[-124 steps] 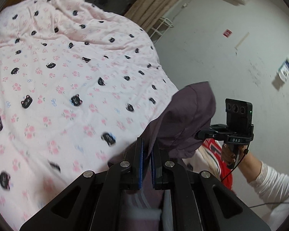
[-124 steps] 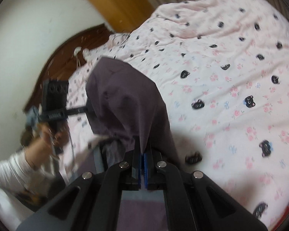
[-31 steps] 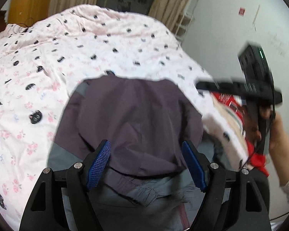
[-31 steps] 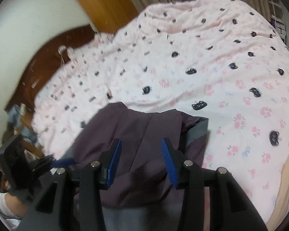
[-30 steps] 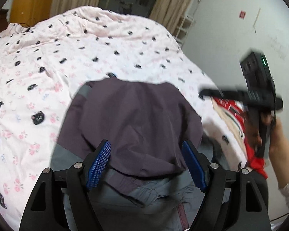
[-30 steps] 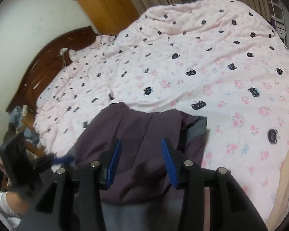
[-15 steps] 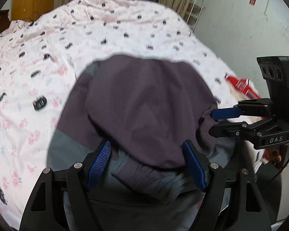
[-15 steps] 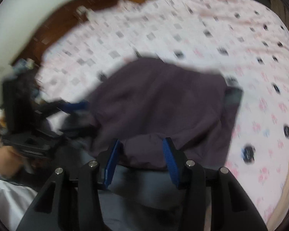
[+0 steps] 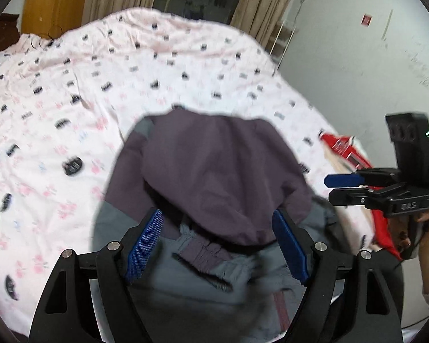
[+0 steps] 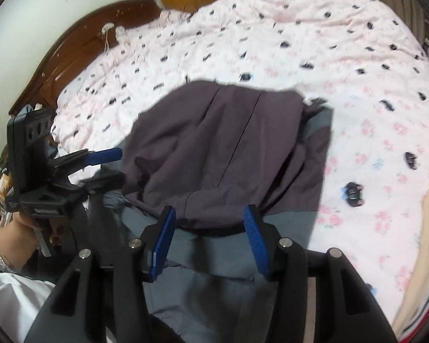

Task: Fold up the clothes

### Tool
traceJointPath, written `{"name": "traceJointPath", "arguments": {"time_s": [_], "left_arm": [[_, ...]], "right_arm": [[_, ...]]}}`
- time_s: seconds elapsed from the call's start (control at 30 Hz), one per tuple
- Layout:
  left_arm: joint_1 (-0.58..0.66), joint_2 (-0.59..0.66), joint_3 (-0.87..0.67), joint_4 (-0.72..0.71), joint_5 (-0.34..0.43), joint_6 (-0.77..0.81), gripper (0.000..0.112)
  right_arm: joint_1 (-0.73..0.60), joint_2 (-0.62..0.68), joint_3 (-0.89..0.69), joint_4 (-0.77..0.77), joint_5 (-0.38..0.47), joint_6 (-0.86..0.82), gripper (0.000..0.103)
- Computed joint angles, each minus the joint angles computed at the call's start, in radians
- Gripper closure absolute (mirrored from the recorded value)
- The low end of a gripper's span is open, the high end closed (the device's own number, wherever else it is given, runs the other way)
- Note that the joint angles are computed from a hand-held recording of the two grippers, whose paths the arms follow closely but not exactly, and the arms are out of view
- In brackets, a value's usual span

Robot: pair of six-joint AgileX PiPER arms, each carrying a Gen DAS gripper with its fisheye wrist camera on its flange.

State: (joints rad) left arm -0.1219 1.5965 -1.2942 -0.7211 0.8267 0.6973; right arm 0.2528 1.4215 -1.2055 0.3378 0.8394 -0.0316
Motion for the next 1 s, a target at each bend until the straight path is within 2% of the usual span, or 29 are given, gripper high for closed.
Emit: {"name": "traceJointPath", "arguments": {"time_s": [0.13, 0.33, 0.53, 0.73, 1.0], "left_arm": [[0.078, -0.074, 0.034, 0.052, 0.069, 0.052, 0.037], [0.176, -0.101, 0.12, 0.17, 0.167, 0.068, 0.037], [0.228, -0.096, 0.193, 0.198, 0.211, 0.098, 0.037], [0.201, -0.086, 0.235, 0.228, 0.183, 0.112, 0.037], [0.154, -0.074, 0.28, 0.241, 0.137, 0.109, 0.038]], "right_arm": [[0.016, -0.104, 0.038, -0.062, 0.056, 0.08, 0.043], [0.087, -0.205, 0.137, -0.207, 0.177, 0.232, 0.043], [0.114, -0.271, 0.296, -0.214, 0.198, 0.311, 0.043], [0.146, -0.294, 0.395, -0.22, 0.183, 0.37, 0.043], [0.206, -0.266, 0.415, -0.243, 0.156, 0.438, 0.043]]}}
